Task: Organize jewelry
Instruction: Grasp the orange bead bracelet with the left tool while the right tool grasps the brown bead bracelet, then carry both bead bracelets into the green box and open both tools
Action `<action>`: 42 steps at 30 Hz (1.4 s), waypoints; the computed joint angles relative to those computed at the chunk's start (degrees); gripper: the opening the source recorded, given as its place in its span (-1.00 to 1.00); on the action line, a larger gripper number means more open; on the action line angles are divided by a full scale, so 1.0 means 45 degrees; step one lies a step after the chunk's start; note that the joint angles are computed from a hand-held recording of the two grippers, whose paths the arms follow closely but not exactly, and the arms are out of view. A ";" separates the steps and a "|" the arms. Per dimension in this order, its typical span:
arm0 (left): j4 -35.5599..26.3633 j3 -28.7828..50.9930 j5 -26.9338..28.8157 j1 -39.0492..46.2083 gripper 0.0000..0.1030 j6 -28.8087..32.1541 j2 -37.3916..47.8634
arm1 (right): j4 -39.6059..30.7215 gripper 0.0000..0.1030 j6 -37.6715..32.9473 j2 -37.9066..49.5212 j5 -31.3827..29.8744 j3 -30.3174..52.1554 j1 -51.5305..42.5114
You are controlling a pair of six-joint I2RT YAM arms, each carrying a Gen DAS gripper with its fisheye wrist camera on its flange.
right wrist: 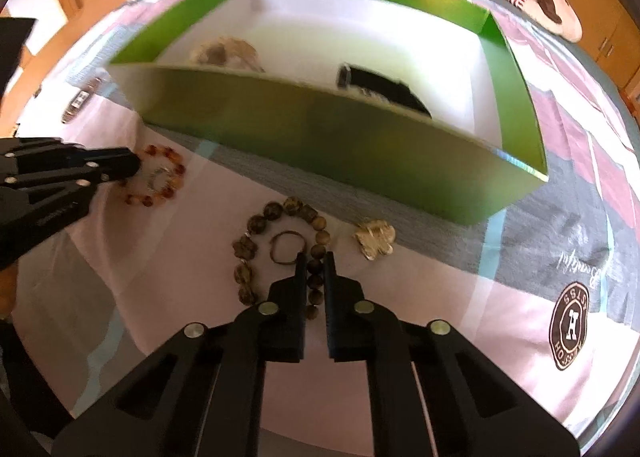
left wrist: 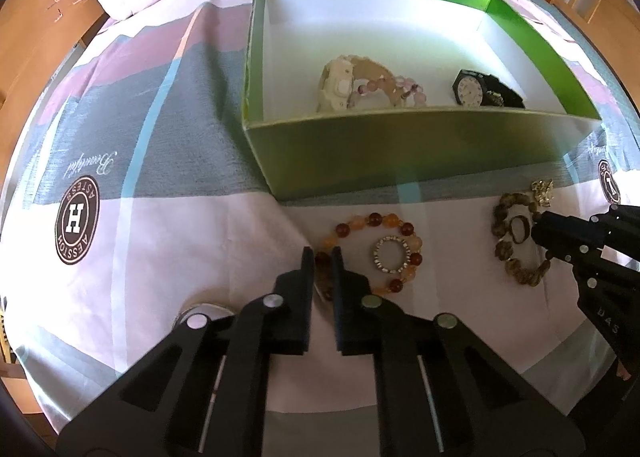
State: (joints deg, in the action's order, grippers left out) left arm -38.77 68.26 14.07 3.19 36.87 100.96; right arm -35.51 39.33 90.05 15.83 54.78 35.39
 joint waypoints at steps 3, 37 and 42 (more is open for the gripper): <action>-0.0013 0.0024 0.0471 0.0141 -0.85 -0.0055 -0.0228 | 0.0384 -0.86 -0.0003 -0.0572 0.0364 -0.0146 0.0245; 0.0439 -0.0939 0.1838 0.0166 -0.85 0.0480 -0.1763 | 0.1445 -0.86 -0.0399 -0.2002 0.0861 -0.1102 -0.0059; 0.0367 -0.0820 0.1405 0.0108 -0.85 0.0354 -0.1638 | 0.1378 -0.86 -0.0373 -0.2123 0.0945 -0.1087 -0.0065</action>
